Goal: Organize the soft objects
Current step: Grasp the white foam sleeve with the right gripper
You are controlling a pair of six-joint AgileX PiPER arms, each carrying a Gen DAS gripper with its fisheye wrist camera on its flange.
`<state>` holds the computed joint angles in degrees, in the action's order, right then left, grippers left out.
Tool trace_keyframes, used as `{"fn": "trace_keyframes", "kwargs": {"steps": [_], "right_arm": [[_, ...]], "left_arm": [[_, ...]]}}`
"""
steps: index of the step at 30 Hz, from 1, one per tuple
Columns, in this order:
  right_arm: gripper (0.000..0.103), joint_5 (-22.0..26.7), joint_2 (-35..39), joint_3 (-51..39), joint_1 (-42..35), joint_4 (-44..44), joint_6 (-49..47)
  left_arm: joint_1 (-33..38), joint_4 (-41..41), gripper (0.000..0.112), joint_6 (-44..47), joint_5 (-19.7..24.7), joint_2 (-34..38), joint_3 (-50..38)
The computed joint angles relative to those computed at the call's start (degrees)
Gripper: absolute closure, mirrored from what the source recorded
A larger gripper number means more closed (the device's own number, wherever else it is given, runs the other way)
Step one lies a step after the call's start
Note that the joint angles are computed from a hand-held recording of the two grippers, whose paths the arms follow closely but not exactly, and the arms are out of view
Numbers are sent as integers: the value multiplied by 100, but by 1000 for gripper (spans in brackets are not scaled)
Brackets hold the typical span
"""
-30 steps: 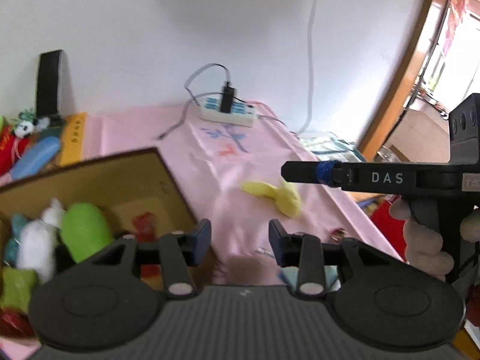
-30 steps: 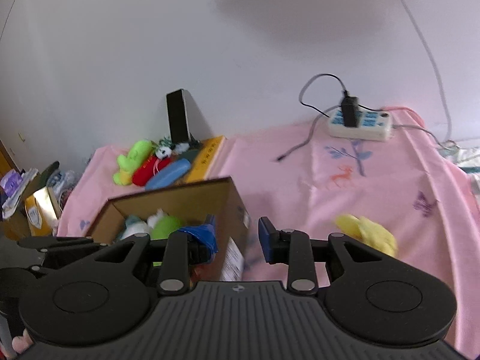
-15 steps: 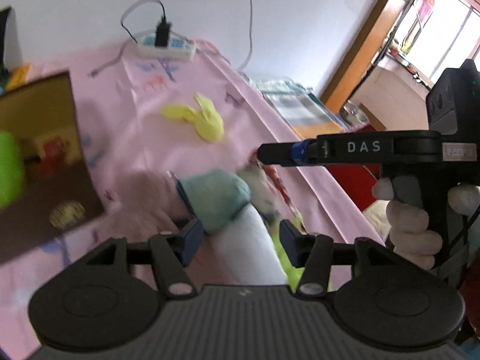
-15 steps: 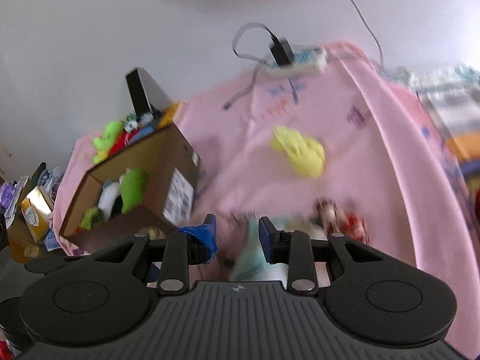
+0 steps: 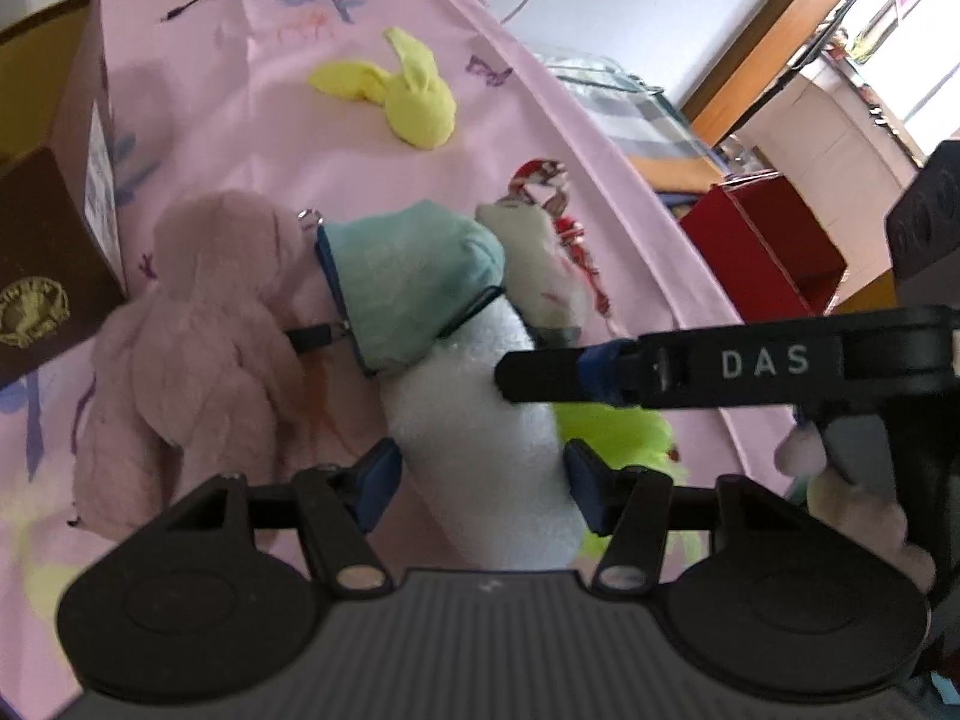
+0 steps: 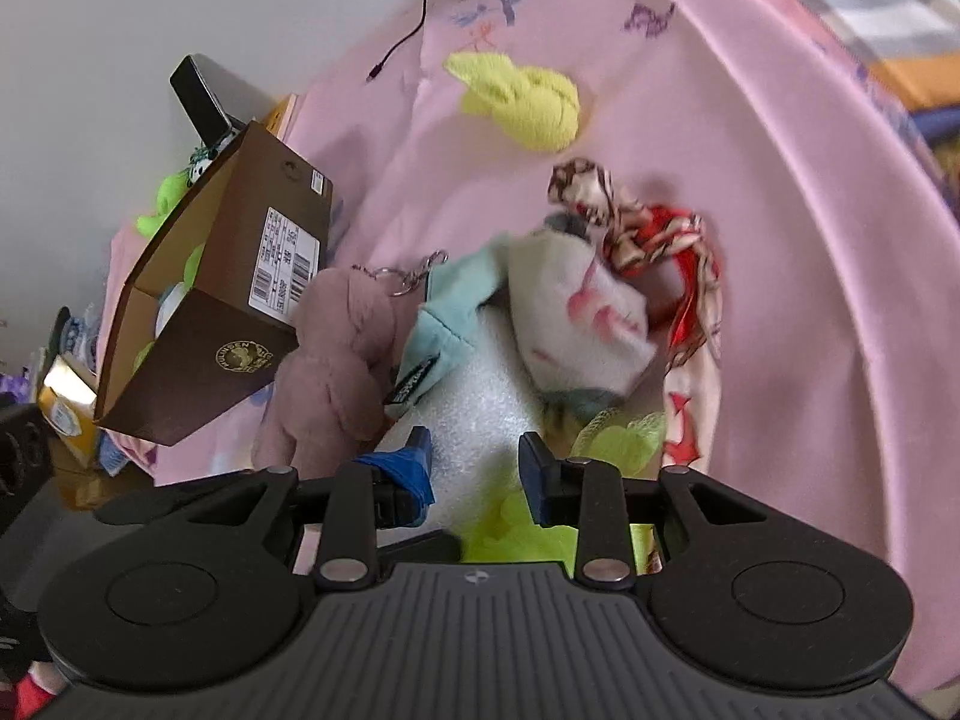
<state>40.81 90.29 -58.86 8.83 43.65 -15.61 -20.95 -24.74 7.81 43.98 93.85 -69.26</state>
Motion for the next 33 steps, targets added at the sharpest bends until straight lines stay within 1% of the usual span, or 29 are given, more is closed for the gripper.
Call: {"fn": "trace_keyframes", "kwargs": {"steps": [3, 4, 5, 6, 8, 11, 14, 16, 21, 23, 30, 33], "right_arm": [[88, 127, 212, -21, -102, 428, -295], [87, 173, 285, -21, -156, 618, -381], [87, 201, 327, -14, -198, 750, -462], [85, 255, 381, -63, -241, 791, -537], [85, 335, 376, -87, -291, 846, -640], [88, 526, 311, -67, -426, 993, -686], [89, 724, 145, -75, -488, 1033, -634], [89, 987, 103, -224, -503, 928, -471], [89, 1642, -8, -551, -499, 586, 281], [89, 1835, -16, -646, -476, 507, 622], [89, 2030, -380, -649, -462, 468, 1240], [89, 1810, -709, -670, -270, 375, 1322]], "left_arm": [[-78, 211, 55, -222, -78, 156, -49], [-103, 254, 56, -265, -100, 196, -68], [-123, 294, 60, -275, -123, 213, -73], [-142, 313, 62, -262, -143, 203, -71], [-137, 290, 65, -195, -78, 171, -115], [-99, 274, 69, -117, 55, 106, -185], [6, 115, 70, 107, 279, -91, -221], [54, 109, 70, 258, 515, -197, -282], [398, -254, 70, 935, 1290, -418, -447], [522, -408, 70, 1146, 1499, -442, -472], [837, -920, 70, 1960, 1742, -798, -387], [1109, -1259, 70, 2432, 1796, -1023, -348]]}}
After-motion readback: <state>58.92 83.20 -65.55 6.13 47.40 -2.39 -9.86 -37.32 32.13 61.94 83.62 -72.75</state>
